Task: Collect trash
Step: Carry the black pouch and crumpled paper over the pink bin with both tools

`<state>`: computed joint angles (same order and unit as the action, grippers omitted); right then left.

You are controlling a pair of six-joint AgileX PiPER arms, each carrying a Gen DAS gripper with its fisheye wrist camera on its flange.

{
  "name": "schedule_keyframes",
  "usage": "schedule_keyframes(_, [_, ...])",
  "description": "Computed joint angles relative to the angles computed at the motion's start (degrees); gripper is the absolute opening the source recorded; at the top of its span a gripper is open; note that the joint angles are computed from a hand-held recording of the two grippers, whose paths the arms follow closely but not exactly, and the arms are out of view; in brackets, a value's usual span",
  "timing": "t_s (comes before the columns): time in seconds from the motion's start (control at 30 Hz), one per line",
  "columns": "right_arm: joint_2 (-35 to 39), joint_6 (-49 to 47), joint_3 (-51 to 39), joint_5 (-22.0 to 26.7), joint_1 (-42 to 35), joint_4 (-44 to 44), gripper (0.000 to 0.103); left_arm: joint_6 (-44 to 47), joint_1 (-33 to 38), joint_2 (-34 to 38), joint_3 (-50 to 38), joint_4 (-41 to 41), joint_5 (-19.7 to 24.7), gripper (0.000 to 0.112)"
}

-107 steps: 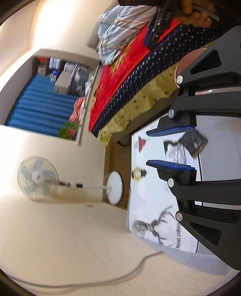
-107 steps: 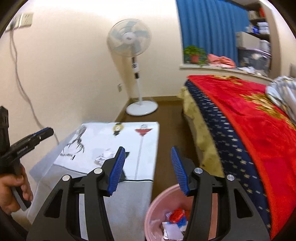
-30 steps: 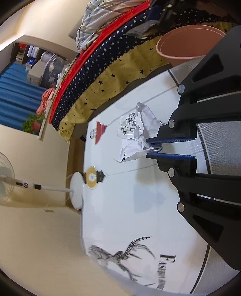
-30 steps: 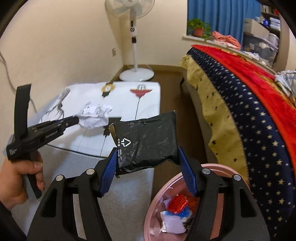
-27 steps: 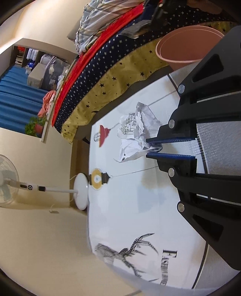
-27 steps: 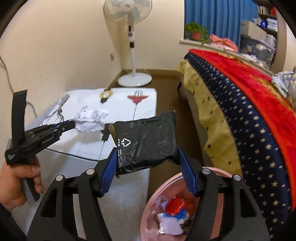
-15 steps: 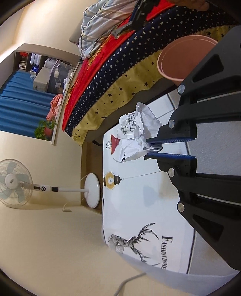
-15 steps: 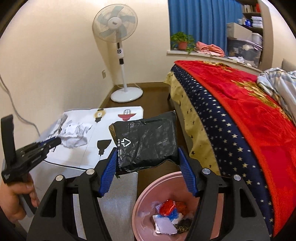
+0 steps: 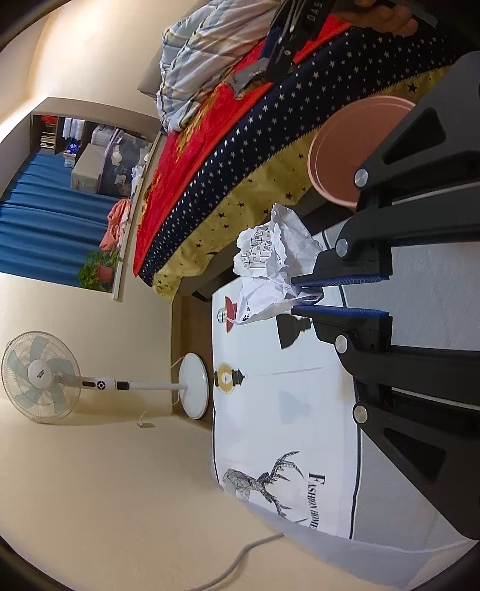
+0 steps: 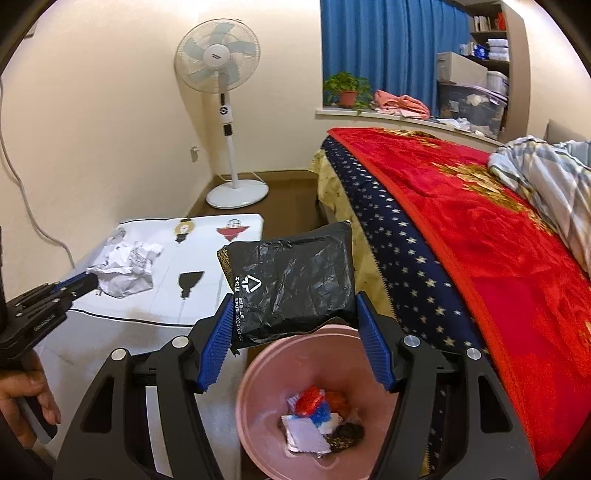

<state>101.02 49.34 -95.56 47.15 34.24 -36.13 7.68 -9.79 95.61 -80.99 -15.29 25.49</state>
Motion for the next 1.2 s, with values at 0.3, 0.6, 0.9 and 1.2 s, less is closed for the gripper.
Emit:
schedule_keyframes(0.3, [-3.83, 4.11, 4.59, 2.86, 1.40, -5.09, 0.064, -6.69, -4.62, -0.97, 0.72, 4.57, -1.44, 0.010])
schedule_keyframes(0.6, [-5.70, 4.86, 6.29, 4.87, 1.52, -6.42, 0.064, -15.22, -11.13, 0.66, -1.67, 12.60, -1.23, 0.010])
schedule_keyframes(0.9, [-5.87, 4.71, 7.18, 5.94, 0.17, -6.65, 0.064, -18.59, -14.98, 3.29, -3.58, 15.80, -1.13, 0.010])
schedule_keyframes(1.2, [-6.04, 3.78, 8.16, 6.56, -1.49, -5.25, 0.064, -19.69, -17.33, 6.56, -6.63, 16.82, 0.61, 0.010])
